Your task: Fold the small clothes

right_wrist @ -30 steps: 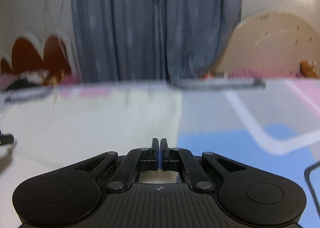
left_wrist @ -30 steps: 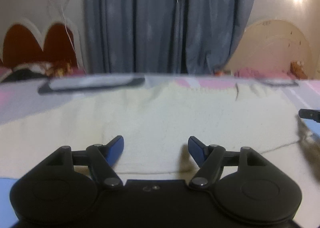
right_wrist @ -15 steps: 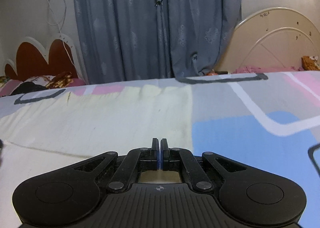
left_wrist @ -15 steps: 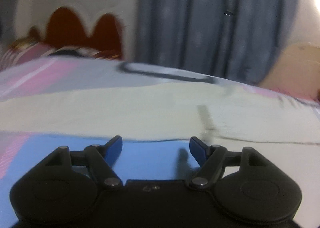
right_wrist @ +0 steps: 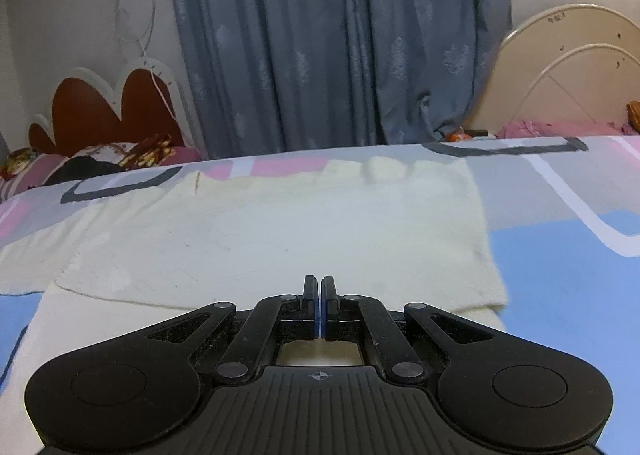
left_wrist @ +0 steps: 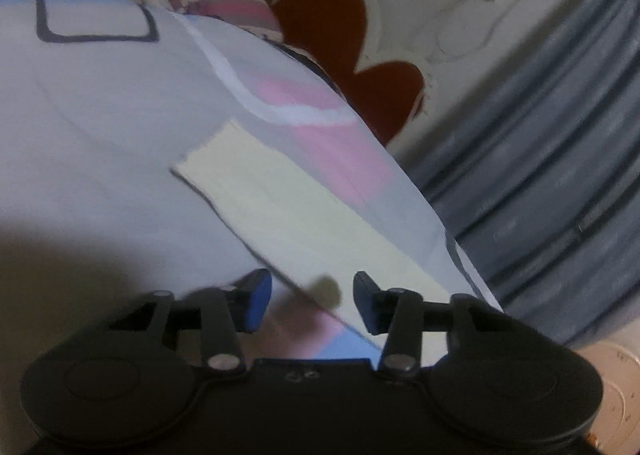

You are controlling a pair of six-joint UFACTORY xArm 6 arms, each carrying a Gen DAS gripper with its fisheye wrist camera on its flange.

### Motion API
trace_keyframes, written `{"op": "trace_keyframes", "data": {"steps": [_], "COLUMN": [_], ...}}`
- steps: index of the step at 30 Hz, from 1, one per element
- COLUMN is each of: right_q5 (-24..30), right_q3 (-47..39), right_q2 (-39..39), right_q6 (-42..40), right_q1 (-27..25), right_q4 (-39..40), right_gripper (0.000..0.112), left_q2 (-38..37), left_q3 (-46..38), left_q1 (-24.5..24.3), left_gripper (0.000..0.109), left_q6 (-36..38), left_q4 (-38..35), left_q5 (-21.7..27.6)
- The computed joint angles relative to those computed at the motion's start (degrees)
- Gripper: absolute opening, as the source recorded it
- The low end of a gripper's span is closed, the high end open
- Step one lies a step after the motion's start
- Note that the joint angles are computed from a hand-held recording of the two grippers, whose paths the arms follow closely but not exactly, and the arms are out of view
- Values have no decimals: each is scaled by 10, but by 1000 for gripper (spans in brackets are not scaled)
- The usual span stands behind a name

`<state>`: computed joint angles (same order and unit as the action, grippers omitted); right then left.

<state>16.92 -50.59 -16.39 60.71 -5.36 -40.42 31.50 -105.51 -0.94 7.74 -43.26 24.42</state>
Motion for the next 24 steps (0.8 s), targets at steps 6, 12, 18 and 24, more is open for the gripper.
{"op": "trace_keyframes", "data": {"steps": [6,12,18,24], "right_q5": [13,9,-2,-10], "right_q3": [-15,-5,8,28], "right_q2": [11,2,-10,-36], "right_q6": [2,2,16,0], "right_q1": [12,4,-8,-30], "right_q4": [1,6,3,24], "right_gripper": [0,0,0,0], "left_q2": [45,87,38,9], "left_q3": [-53,-158,-128,-95], "left_q1": [11,-7,-100,-216], "left_gripper": [44,3,3,3], "left_q6": [-24,-7,180,251], "left_q4": [-57,90,20,27], "left_q5": [-12,52,52,60]}}
